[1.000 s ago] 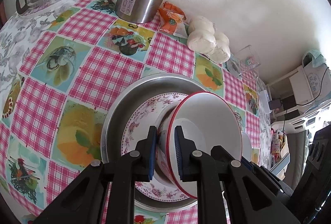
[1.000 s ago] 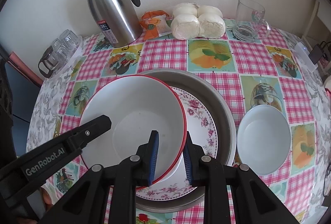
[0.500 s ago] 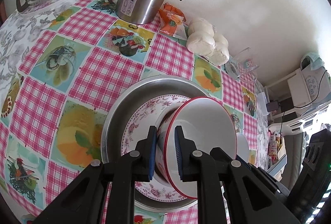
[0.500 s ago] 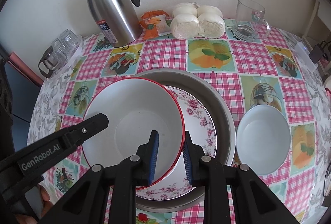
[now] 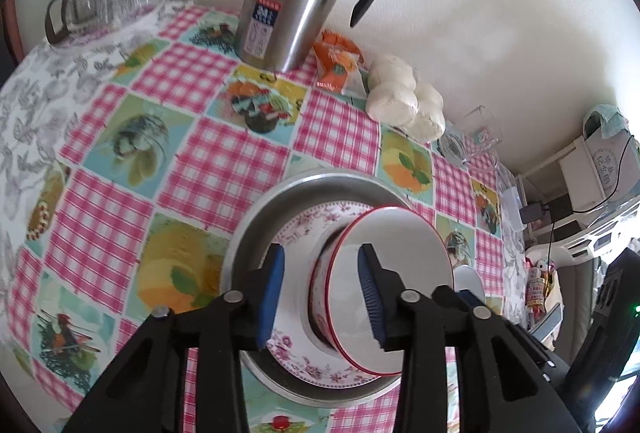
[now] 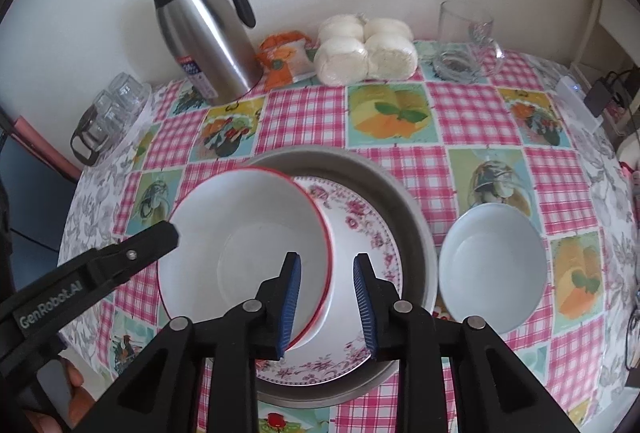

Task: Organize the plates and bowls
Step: 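Lower the red-rimmed bowl onto the square bowl in the basin, then open both tools to release the red-rimmed bowl, then move both tools to the rim of the pale blue bowl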

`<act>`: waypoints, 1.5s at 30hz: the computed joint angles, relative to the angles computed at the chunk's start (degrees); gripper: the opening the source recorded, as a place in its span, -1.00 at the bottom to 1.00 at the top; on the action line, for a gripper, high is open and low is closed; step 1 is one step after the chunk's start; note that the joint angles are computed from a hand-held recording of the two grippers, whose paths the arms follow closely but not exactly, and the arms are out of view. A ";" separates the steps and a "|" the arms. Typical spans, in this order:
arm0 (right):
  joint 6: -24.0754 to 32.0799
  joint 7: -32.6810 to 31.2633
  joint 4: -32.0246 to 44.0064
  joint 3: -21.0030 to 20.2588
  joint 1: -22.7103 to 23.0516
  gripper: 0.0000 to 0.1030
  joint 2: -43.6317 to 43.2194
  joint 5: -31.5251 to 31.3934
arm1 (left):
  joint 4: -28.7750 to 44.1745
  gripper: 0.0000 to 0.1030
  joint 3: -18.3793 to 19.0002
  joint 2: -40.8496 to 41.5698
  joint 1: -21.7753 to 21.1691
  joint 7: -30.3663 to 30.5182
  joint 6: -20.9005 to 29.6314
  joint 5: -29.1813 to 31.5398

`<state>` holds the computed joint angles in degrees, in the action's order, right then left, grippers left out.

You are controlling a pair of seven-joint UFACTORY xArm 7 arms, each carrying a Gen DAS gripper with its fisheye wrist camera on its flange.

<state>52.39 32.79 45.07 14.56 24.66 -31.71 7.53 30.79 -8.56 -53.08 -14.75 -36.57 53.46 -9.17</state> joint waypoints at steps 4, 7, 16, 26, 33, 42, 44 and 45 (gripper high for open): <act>0.38 1.89 0.52 0.85 -1.44 0.07 -1.52 -2.37 | 1.50 0.07 -1.07 -0.26 1.15 -0.20 1.89 2.31; 0.70 3.20 1.10 1.56 -2.35 0.27 -2.13 -4.21 | 2.69 0.22 -2.12 -0.05 2.25 -0.64 3.91 4.50; 2.33 4.58 1.48 1.66 -3.08 0.56 -2.04 -6.09 | 3.94 0.53 -4.00 0.71 4.01 -1.50 7.13 9.46; 2.41 4.45 1.44 1.40 -2.93 0.87 -1.71 -6.30 | 4.25 0.62 -4.81 1.29 3.98 -1.44 7.85 12.39; 1.81 3.45 1.49 1.52 -2.64 1.00 -1.37 -6.70 | 4.03 0.85 -4.96 1.08 4.22 -2.09 7.51 12.91; 2.56 2.69 1.65 1.31 -2.77 1.00 -1.40 -6.96 | 3.97 0.85 -5.06 0.75 4.27 -2.10 7.55 13.66; 2.62 2.58 1.64 1.27 -2.81 1.00 -1.45 -6.88 | 4.20 0.85 -5.26 0.79 4.22 -1.90 7.79 13.91; 2.67 2.57 1.64 1.29 -2.84 1.00 -1.46 -6.87 | 4.29 0.85 -5.42 0.81 4.19 -1.90 7.88 14.00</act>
<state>55.06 35.36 46.71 15.85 21.82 -33.17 0.66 35.08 -13.98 -52.26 -10.57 -38.47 61.33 4.83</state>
